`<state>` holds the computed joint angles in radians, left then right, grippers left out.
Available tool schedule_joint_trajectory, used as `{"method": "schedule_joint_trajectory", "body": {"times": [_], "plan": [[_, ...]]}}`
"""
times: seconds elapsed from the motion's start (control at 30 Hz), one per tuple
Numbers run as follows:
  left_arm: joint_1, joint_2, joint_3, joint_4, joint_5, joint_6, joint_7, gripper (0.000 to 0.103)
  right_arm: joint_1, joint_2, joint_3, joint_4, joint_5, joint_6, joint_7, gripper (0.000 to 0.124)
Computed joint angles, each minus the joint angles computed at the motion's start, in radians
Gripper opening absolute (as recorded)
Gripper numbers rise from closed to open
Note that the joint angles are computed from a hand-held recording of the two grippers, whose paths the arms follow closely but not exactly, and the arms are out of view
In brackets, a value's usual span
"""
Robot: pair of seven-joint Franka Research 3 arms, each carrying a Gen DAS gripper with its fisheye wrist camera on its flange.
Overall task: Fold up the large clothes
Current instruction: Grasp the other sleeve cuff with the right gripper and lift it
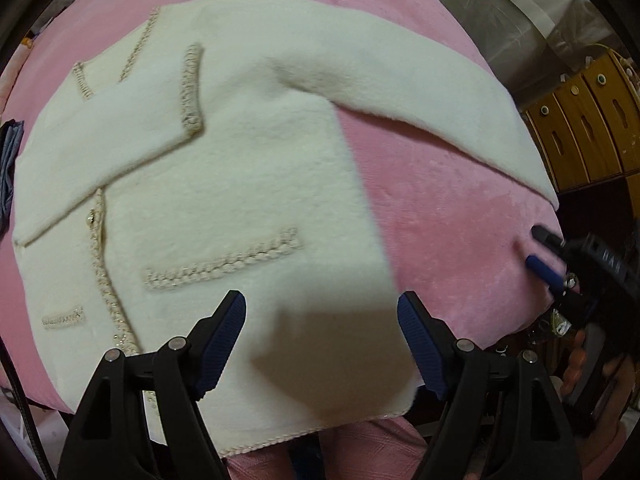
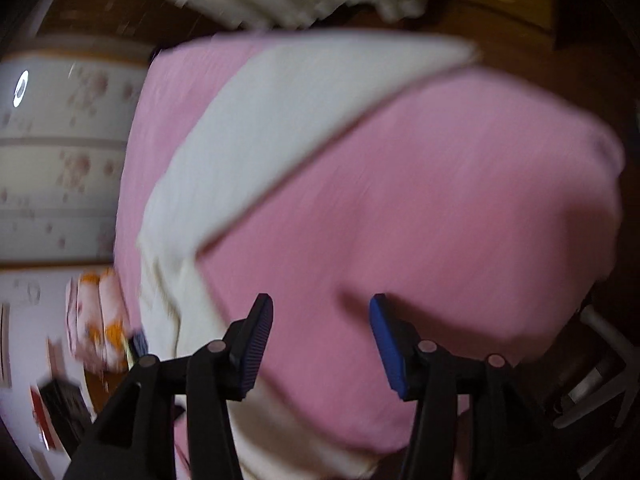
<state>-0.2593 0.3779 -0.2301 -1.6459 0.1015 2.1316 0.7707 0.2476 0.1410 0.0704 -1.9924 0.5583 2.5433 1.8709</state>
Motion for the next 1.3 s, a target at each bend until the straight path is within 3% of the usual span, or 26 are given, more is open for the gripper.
{"method": "schedule_joint_trajectory", "body": {"times": [0.13,0.27,0.5,0.67,0.7,0.8,0.87,1.0,1.17,1.3], "plan": [[-0.017,0.061,-0.001,0.090,0.008,-0.049,0.000,0.077,-0.025,0.034,-0.032,0.040,-0.024,0.067,0.062,0.050],[-0.031,0.094,0.005,0.145,0.018,-0.079,-0.025,0.077,-0.026,0.091,-0.066,0.095,-0.137,0.123,0.194,0.050],[-0.035,0.129,0.011,0.195,0.025,-0.108,-0.040,0.077,-0.064,0.186,-0.051,0.173,-0.081,0.141,0.273,0.050],[-0.011,0.122,0.007,0.180,-0.013,-0.080,-0.047,0.077,-0.045,0.229,-0.079,0.230,-0.168,0.111,0.370,0.050],[-0.005,0.116,0.007,0.169,-0.024,-0.066,-0.054,0.077,-0.044,0.231,-0.080,0.236,-0.181,0.104,0.377,0.047],[0.019,0.083,0.003,0.111,-0.060,-0.014,-0.063,0.077,-0.023,0.220,-0.107,0.232,-0.258,0.091,0.437,0.020],[0.026,0.060,0.007,0.081,-0.059,-0.006,-0.065,0.077,-0.021,0.211,-0.106,0.226,-0.285,0.103,0.445,0.013],[0.047,0.000,0.014,0.015,-0.059,0.018,-0.059,0.077,0.047,0.170,-0.159,0.192,-0.461,0.188,0.543,0.009],[0.083,-0.118,0.032,-0.130,-0.045,0.142,-0.055,0.077,0.186,0.115,-0.257,0.210,-0.874,0.253,0.763,0.008],[0.124,-0.216,0.046,-0.239,-0.052,0.200,-0.002,0.077,0.229,0.111,-0.239,0.283,-1.065,0.258,0.832,0.008]]}}
